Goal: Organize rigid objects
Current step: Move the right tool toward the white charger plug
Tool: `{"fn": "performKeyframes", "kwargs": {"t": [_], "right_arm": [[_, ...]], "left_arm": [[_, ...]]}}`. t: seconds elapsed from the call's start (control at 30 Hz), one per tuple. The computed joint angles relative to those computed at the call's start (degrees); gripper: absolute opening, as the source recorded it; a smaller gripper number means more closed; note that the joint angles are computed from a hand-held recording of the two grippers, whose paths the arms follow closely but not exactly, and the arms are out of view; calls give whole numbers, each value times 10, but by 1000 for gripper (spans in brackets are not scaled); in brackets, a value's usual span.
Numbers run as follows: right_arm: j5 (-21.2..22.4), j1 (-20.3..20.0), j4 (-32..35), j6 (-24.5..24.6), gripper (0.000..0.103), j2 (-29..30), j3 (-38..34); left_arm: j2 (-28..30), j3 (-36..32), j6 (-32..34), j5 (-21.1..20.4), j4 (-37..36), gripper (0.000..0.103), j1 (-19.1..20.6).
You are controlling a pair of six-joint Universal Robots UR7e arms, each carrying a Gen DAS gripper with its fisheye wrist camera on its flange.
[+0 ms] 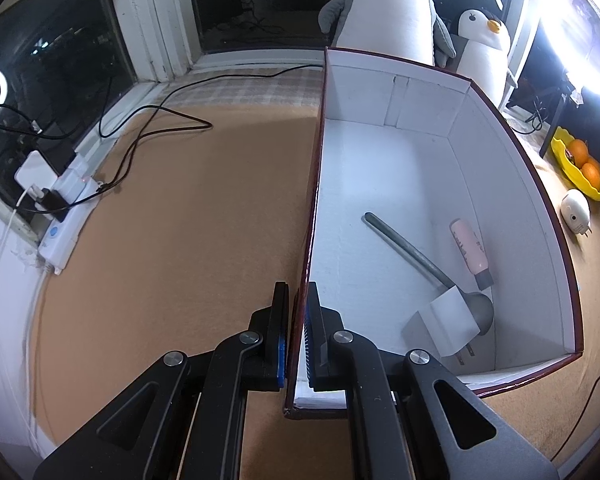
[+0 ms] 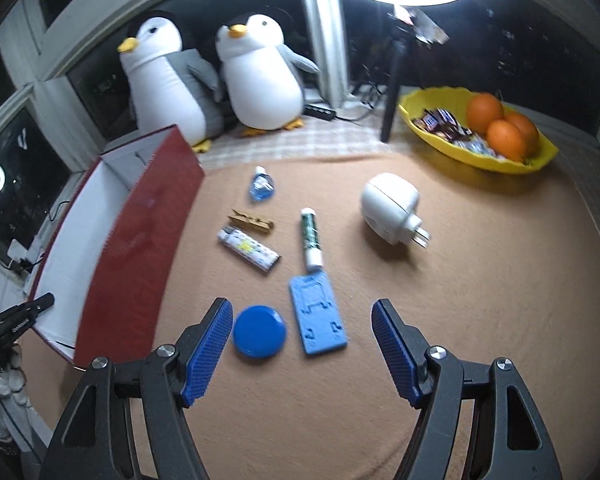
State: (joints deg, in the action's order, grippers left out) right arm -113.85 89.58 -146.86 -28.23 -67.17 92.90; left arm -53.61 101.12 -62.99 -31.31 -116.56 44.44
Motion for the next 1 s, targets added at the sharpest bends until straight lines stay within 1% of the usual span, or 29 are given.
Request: {"fn": "performKeyframes", "kwargs": {"t": [0.2, 0.33, 0.43, 0.57, 0.67, 0.87, 1.0], "right_arm": [[-19, -17, -13, 20, 68, 0, 5], [-27, -26, -18, 33, 68, 9, -11], [-22, -31, -13, 33, 68, 18, -31], [-28, -28, -13, 9, 68, 42, -66], [-36, -24, -1, -15, 68, 67, -103], [-71, -15, 6, -74, 68, 121, -163], [-85, -15, 26, -94, 68, 154, -203]], "left_arm": [[0, -1, 11, -4, -2, 6, 1], [0, -4, 13, -6, 2, 6, 2], [2, -7, 17, -9, 6, 6, 4], [3, -12, 22, -13, 13, 6, 6], [4, -15, 26, -16, 16, 6, 7], [6, -21, 31, -21, 24, 6, 9], [8, -25, 29, -21, 31, 6, 10]]}}
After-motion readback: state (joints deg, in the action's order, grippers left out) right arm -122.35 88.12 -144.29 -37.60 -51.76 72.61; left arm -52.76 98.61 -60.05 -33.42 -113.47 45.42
